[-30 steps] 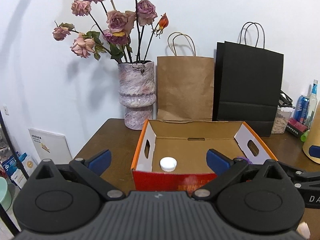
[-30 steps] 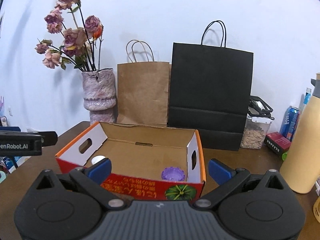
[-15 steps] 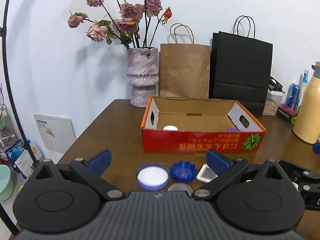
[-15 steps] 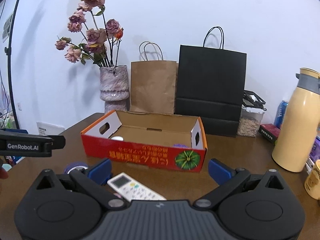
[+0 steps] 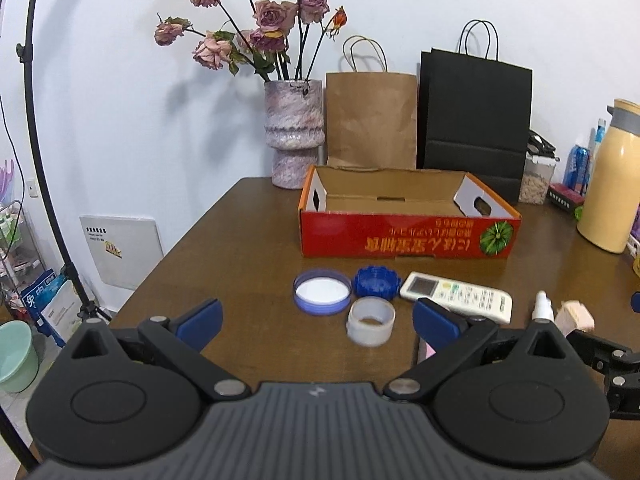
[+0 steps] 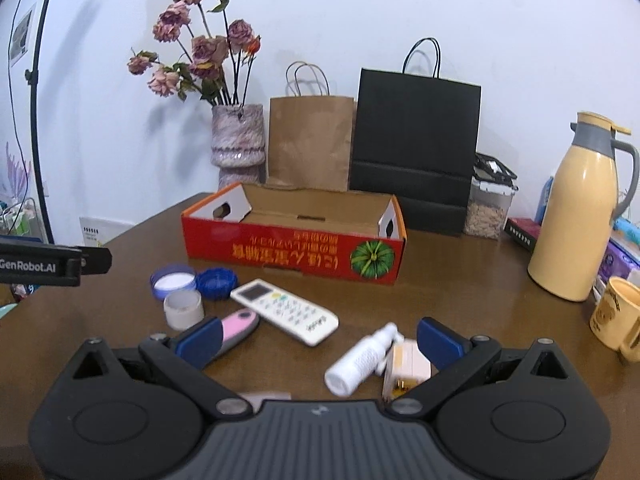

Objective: Organize rigid objects
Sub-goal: 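Withdraw both tools from the box back toward the remaining objects, then grasp the translucent plastic box with the right tool while the left tool grasps the pink rake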

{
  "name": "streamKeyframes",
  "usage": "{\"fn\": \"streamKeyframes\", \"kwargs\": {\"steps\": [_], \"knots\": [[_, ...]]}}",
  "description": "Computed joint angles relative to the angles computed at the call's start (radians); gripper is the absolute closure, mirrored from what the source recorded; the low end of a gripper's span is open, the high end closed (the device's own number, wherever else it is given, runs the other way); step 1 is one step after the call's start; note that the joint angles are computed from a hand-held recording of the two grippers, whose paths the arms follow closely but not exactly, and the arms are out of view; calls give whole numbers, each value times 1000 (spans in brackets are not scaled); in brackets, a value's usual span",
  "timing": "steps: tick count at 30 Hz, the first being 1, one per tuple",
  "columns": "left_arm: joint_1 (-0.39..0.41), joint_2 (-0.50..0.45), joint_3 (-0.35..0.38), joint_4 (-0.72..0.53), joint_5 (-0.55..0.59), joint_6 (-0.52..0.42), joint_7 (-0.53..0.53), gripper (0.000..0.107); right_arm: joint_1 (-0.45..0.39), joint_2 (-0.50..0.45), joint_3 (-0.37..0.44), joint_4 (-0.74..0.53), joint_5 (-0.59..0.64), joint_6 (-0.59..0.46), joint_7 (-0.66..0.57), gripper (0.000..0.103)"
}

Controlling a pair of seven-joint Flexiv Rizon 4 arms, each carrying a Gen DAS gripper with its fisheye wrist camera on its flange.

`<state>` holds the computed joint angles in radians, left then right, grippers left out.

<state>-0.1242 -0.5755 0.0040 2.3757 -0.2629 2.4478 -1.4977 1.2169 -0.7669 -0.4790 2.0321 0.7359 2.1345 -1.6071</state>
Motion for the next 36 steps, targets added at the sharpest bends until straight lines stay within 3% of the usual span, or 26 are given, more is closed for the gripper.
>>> {"fn": "streamKeyframes", "kwargs": {"steps": [18,30,34,36], "knots": [[43,-9,7,101,63,23,-44,4,-51,-2,146,56,-98,14,42,0],[44,-11,13,114,67,14,-50,4,-18,-71,72,11,-178,-100,155,1],[38,-14,12,111,62,8,-44,4,-70,-70,112,19,-258,-86,202,20],[38,-17,11,110,64,5,-44,4,-82,-70,124,25,-271,-65,215,21]]}}
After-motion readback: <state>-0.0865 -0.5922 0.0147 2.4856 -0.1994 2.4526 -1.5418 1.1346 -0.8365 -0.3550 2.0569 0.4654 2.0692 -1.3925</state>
